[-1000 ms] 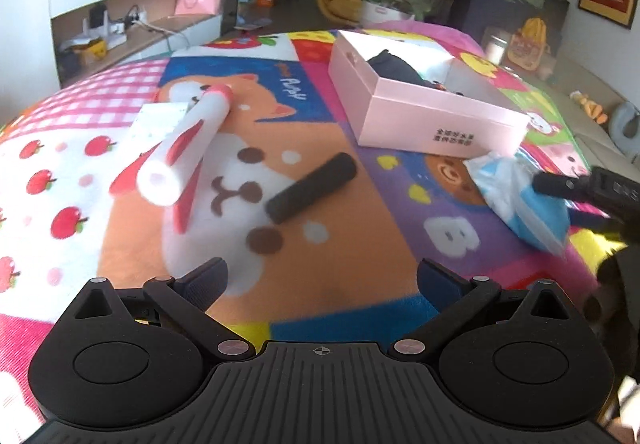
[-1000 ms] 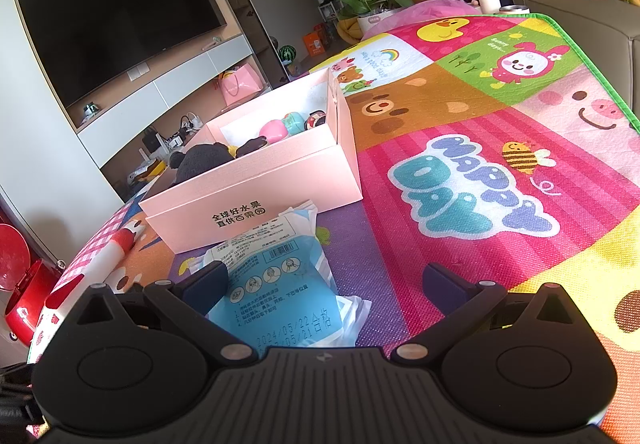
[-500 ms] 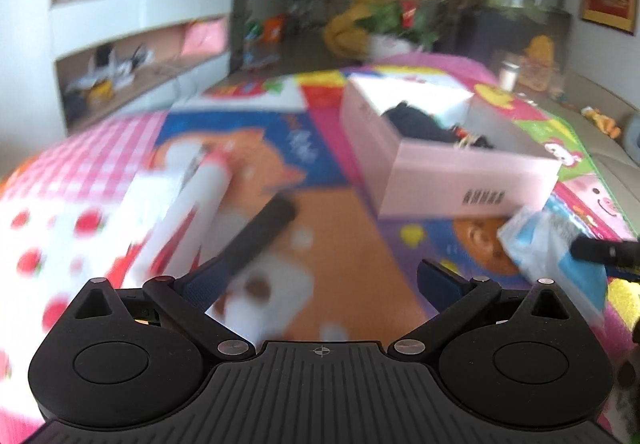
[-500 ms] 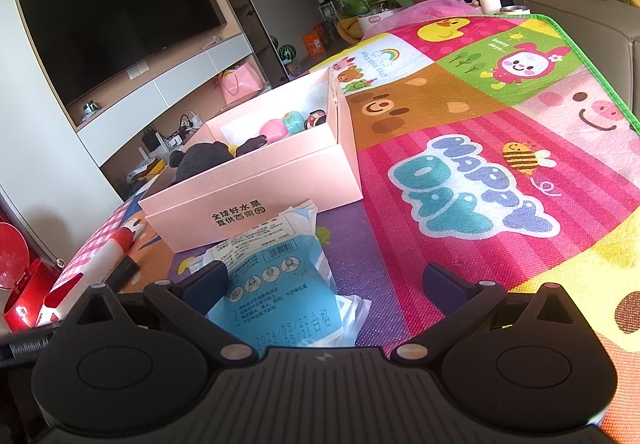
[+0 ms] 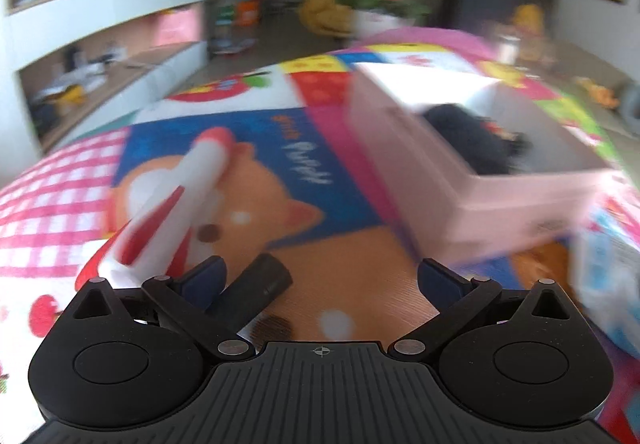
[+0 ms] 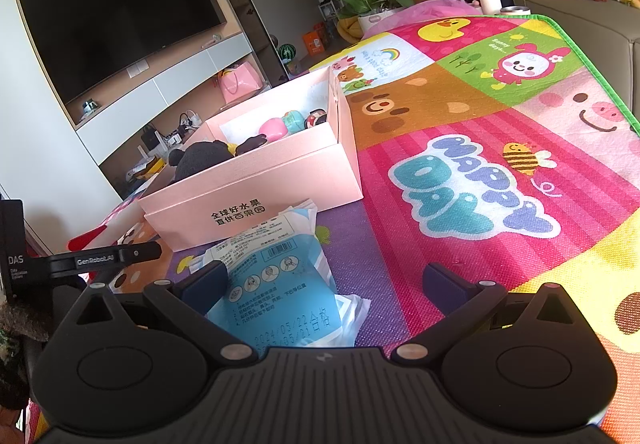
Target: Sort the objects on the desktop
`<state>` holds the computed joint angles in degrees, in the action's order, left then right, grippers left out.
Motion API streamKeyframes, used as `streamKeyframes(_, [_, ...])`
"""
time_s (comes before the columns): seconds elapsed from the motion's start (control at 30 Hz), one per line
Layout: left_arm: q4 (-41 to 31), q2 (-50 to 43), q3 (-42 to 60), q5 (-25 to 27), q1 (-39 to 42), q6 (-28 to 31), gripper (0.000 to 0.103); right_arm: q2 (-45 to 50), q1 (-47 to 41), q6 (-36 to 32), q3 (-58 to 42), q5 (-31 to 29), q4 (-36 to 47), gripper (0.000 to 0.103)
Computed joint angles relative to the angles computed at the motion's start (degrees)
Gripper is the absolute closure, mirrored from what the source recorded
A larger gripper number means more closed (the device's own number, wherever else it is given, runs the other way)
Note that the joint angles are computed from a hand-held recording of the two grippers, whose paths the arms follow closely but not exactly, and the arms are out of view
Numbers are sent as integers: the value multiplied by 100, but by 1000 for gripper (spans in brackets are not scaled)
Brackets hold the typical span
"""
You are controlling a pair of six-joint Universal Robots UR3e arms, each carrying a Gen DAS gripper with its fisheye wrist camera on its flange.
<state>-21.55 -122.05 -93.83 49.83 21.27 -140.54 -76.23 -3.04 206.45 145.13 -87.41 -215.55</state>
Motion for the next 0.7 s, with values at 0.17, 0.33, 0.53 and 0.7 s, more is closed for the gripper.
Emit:
streamKeyframes(0.17, [-3129,1351,-693,-1359,922,2601,0,0,7,3,-7,-8,9,0])
streamKeyframes(0.33, [-371,2658,-3136,-720,1385,1572,0,3,11,2,-14,-14,15,0])
streamKeyframes(0.53, [1027,2832,-4240,-645,1827,1638,0,3,17,0,-23,-22,27,0])
streamKeyframes(0.7, [446,3019,-4118,-710,1968,1725,0,12,23,9,-32,-24,24,0])
